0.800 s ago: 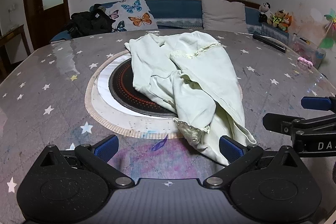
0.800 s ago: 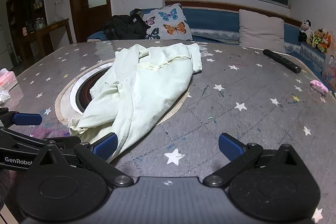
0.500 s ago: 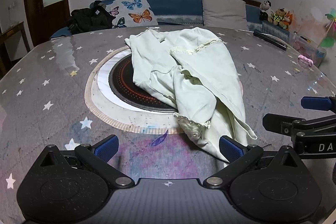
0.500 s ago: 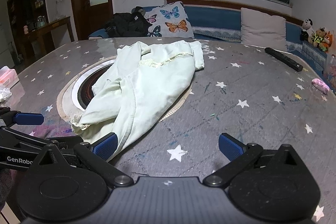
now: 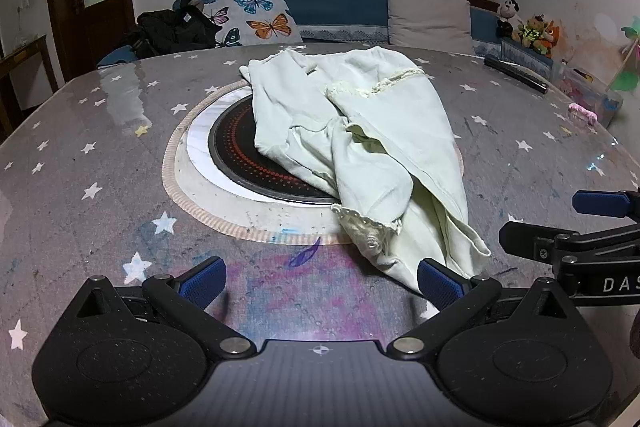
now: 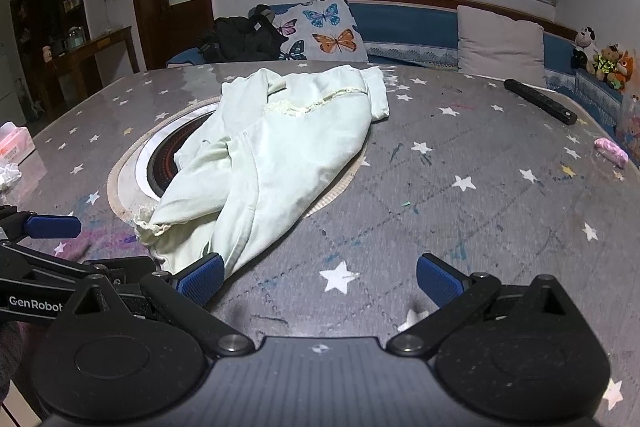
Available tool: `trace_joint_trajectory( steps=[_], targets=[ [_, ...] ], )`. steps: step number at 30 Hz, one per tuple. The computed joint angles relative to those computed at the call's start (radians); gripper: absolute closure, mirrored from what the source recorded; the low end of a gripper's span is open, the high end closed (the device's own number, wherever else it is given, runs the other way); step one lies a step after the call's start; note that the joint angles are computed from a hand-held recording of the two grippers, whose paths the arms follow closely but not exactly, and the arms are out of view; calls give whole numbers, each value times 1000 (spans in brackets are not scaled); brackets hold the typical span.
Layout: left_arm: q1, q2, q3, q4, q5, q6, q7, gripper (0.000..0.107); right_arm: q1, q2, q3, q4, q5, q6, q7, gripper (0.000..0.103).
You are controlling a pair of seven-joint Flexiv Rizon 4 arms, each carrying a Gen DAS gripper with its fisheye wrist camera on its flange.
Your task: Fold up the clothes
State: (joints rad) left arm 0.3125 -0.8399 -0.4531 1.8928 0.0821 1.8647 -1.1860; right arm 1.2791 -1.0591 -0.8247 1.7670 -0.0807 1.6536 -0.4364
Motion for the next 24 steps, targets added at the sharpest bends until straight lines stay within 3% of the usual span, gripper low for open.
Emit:
trace_joint_trajectory(
  steps=[24],
  targets=[
    [-6,-1,4,-10,-14,-12,5,4,-18,9,20,-8,-11,-7,8,0]
  ],
)
